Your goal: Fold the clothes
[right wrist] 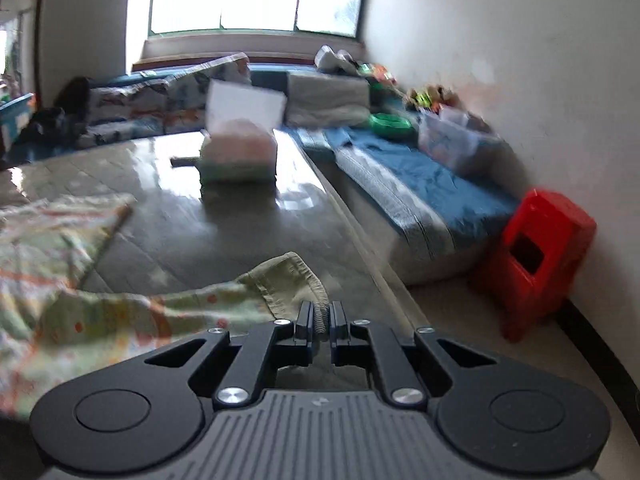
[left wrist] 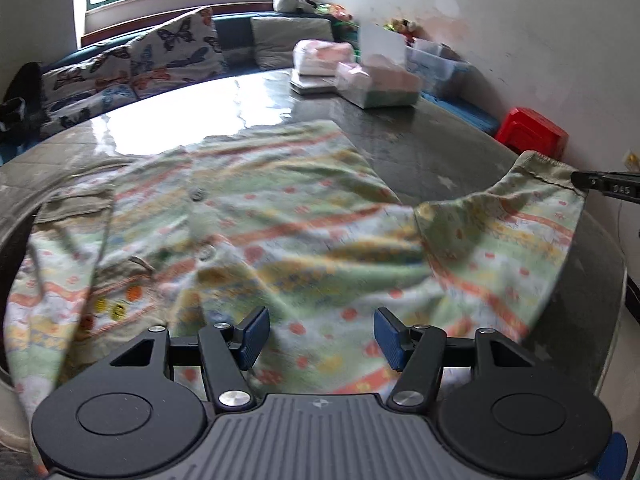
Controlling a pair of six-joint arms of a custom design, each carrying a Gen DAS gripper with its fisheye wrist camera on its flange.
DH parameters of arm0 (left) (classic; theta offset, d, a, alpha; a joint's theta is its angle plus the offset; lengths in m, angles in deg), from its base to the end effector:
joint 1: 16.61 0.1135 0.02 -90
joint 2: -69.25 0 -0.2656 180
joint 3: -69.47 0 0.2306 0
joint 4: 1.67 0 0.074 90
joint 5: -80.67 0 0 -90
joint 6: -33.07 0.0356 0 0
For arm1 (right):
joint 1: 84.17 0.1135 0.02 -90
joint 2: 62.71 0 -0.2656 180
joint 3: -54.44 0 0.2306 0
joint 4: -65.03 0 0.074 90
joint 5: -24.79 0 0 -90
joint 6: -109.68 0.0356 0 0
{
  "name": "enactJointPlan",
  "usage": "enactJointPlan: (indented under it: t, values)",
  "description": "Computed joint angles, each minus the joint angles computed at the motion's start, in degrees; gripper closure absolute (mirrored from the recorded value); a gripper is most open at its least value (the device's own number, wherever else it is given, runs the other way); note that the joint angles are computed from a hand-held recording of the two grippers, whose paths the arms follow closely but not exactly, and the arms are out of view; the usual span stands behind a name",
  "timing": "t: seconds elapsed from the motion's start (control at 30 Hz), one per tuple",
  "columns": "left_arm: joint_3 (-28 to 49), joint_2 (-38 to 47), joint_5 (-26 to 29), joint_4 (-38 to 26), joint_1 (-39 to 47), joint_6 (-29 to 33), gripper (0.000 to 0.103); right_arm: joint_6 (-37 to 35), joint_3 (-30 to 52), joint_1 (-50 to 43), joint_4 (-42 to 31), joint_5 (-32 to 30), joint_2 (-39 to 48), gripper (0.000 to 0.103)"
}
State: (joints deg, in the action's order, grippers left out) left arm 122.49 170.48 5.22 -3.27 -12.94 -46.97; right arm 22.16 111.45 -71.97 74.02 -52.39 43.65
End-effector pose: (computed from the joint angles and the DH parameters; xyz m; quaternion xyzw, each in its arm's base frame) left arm 0.2954 0.0100 0.1192 0.0946 0.9278 -0.0776 0.3525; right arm 0.3221 0.0616 0.1230 -0.0297 0.9027 -0.0472 0.4267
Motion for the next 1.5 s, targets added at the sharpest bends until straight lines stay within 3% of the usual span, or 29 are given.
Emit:
enactJointPlan:
  t: [0.23,0.4,0.63,0.77,0.83,1.1,1.47,1.5]
  values:
    - [-3.1,-1.3,0.2,2.0,-0.7,1.9,0.039,2.6,1.7,0.0,-1.0,2.2,4.2,0.090]
    - [-2.7,-2.1,1.2,1.5,0.3,1.1,0.039,1.2,3.4,1.2,-1.4,-2.6,3.0,0.084]
    - [-0.4,-2.4,1.1,0.5,3.7,0.6,0.038,0.5,10.8,1.8,-4.3,-6.2,9.2,0.079]
    - [3.2,-0.5,-0.4,0.0,7.6,-0.2,0.038,1.0,14.2,1.6,-5.6,-5.9,12.9,0.076]
    - [5.9,0.8,-1.6,-0.3,9.8,-1.1,0.038,1.8,14.9,1.4,-6.3,-4.9,13.2,0.066]
    - [21.8,13.0,-7.3,-3.1,13.2,-1.7,0.040,2.4,15.2,1.6,-6.6,-4.1,13.4,0.065]
    - [34.8,25.8,-13.0,-3.9,11.1,0.5,0.060,2.6,15.9,1.7,-6.8,-3.8,13.9,0.059]
    - [34.8,25.8,-13.2,-3.6,11.1,0.8,0.068,2.7,16.0,1.8,-6.8,-3.8,14.0,0.059]
